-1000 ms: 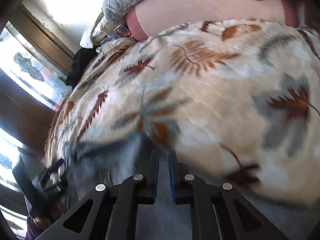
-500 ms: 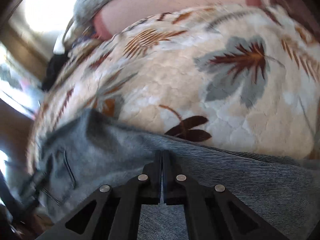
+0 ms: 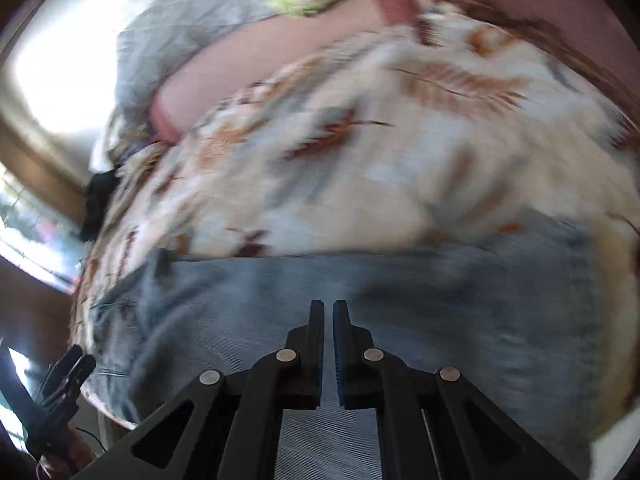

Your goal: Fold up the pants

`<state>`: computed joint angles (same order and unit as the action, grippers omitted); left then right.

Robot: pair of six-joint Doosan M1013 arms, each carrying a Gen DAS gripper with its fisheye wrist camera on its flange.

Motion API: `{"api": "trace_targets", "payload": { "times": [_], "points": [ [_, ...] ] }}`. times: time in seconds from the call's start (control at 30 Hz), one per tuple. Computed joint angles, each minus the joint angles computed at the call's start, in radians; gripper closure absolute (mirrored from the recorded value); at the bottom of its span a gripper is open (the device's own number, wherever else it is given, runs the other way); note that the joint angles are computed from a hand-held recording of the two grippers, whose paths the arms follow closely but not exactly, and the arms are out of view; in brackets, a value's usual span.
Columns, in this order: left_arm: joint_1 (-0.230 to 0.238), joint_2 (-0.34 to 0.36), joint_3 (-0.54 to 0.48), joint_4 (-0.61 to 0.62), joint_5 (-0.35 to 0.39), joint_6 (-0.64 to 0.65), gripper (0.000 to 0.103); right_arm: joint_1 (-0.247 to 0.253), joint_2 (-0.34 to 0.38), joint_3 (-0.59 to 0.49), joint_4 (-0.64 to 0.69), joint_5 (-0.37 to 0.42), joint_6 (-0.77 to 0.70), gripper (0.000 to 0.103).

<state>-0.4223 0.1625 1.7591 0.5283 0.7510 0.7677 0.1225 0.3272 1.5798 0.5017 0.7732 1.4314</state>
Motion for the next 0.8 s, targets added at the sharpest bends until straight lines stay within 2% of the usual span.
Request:
{"api": "trace_targets", "payload": {
  "times": [0.03,0.1,0.17,0.2,0.23,0.27,0.33,0.4,0.47,0.53,0.7,0.77,0.8],
  "points": [
    [-0.003,0.018,-0.012,-0.026,0.022,0.019,0.031,-0.016,0.001,0.003,-0.026,0.013,0.037,0.096],
    [0.001,0.058,-0.038,-0.081,0.072,0.049,0.031,-0.045,0.004,0.012,0.004,0.026,0.038,0.098],
    [-0.007,0.077,-0.041,-0.043,0.095,0.026,0.030,-0.062,-0.010,0.036,-0.057,-0.030,0.098,0.100],
    [-0.014,0.079,-0.039,-0.017,0.097,0.012,0.030,-0.077,-0.017,0.048,-0.038,-0.056,0.083,0.100],
    [-0.018,0.082,-0.044,-0.009,0.110,0.009,0.029,-0.099,-0.017,0.049,0.033,-0.037,0.062,0.100],
    [-0.020,0.084,-0.051,-0.015,0.125,0.011,0.029,-0.112,-0.024,0.059,0.054,-0.051,0.071,0.099],
    [-0.016,0.080,-0.056,-0.035,0.140,0.017,0.029,-0.108,-0.050,0.086,-0.032,-0.128,0.113,0.098],
    [-0.014,0.073,-0.060,-0.053,0.130,0.007,0.029,-0.113,-0.071,0.104,0.015,-0.157,0.056,0.096],
    [-0.018,0.060,-0.053,-0.058,0.101,-0.005,0.029,-0.126,-0.078,0.118,0.172,-0.129,-0.110,0.096],
    [-0.026,0.062,-0.061,-0.059,0.113,-0.014,0.029,-0.114,-0.079,0.118,0.215,-0.072,-0.204,0.096],
    [-0.022,0.104,-0.096,-0.127,0.175,-0.032,0.029,-0.060,-0.099,0.146,0.154,-0.006,-0.244,0.096],
    [-0.036,0.115,-0.097,-0.082,0.186,-0.062,0.019,-0.049,-0.102,0.153,0.112,0.021,-0.218,0.096],
    [-0.041,0.122,-0.101,-0.074,0.194,-0.065,0.018,-0.042,-0.103,0.157,0.072,0.019,-0.188,0.095]
  ]
}}
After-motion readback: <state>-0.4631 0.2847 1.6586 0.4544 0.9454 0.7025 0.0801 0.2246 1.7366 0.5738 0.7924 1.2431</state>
